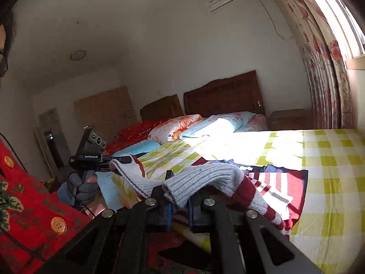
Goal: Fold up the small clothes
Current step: 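Fold the held hem over the body toward the navy collar with both tools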
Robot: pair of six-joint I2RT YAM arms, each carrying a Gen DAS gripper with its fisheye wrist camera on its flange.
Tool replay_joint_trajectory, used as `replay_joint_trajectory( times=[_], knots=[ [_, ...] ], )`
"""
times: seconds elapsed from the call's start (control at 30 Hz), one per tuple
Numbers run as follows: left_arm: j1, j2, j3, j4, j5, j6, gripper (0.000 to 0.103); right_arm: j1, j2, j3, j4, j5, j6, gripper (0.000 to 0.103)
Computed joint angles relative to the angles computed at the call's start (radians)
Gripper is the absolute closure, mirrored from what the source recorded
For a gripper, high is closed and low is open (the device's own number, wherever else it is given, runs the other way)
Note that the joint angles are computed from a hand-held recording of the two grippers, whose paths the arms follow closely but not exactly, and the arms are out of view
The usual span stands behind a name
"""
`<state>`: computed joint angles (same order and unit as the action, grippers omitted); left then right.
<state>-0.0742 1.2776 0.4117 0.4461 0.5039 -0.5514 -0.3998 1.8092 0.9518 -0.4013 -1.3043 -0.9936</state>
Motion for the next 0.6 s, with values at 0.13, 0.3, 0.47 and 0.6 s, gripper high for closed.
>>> replay_joint_trajectory(
  times=[0.13, 0.3, 0.47, 0.6],
  knots=[
    [-0.035, 0.255, 0.194, 0.016, -0.344, -0.034, 0.0, 0.154, 0.111, 0.047, 0.605, 0.346, 0.715, 0.068],
    [-0.012, 0.352, 0.176, 0.046, -0.383, 0.026, 0.0, 0.139, 0.173, 0.042, 0.659, 0.571, 0.684, 0.067],
    [-0.001, 0.48, 0.249, -0.039, -0.354, 0.095, 0.0, 0.131, 0.213, 0.111, 0.554, 0.675, 0.464, 0.067],
    [-0.015, 0.598, 0.434, -0.17, -0.353, 0.166, 0.0, 0.177, 0.37, 0.384, 0.353, 0.7, 0.383, 0.067]
  ],
)
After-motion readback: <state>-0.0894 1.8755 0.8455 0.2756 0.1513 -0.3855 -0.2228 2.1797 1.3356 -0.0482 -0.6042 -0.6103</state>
